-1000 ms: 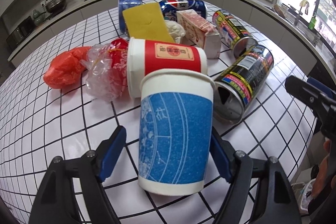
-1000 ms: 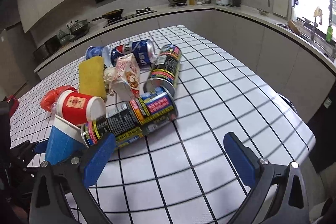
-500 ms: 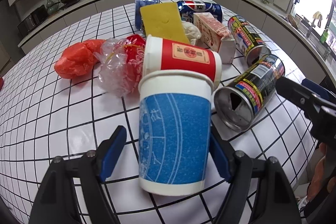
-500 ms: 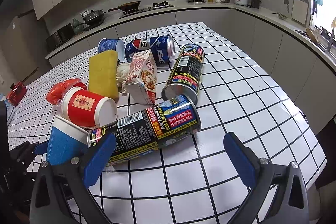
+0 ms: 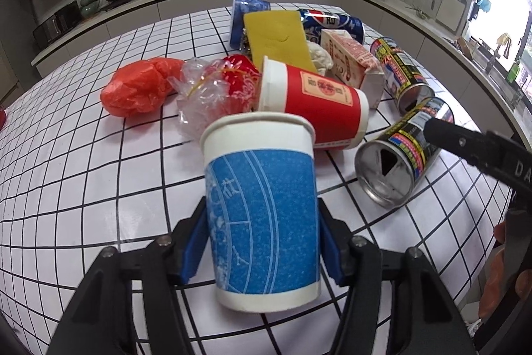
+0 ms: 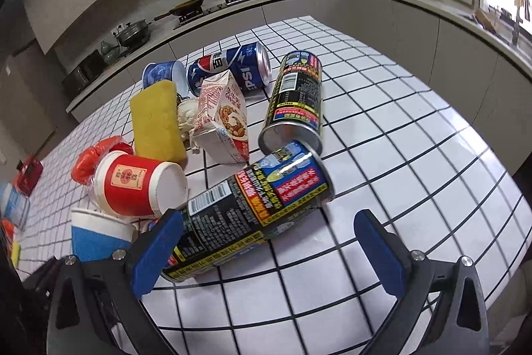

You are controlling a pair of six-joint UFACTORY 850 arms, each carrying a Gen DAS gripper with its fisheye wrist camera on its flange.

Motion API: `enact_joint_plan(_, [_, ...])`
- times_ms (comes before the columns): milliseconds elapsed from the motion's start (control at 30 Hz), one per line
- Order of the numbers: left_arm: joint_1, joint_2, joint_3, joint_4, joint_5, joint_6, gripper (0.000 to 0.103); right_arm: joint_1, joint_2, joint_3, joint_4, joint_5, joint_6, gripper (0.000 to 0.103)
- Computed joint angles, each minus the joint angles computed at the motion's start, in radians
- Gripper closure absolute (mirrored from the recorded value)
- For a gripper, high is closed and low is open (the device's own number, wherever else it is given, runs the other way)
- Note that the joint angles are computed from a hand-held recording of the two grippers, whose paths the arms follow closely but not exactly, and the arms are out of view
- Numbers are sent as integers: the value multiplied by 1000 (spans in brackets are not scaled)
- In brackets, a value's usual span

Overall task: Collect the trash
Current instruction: 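Grasp the yellow-and-blue spray can with the right gripper while left holds cup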

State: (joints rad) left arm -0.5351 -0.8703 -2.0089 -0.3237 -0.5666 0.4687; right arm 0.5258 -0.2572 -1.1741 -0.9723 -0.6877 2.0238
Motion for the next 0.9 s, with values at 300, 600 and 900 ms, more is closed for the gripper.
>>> enact_joint_plan(300, [17, -21, -34, -18, -29, 17, 42, -6, -66, -78, 57, 21, -59, 0])
enact_joint_plan(600, [15, -26, -41, -37, -38, 42, 42, 12, -41, -65, 91, -104, -89, 0])
enact_joint_plan(900, [14, -20, -31, -47, -38, 55, 42, 15, -31, -50, 113, -75, -70, 0])
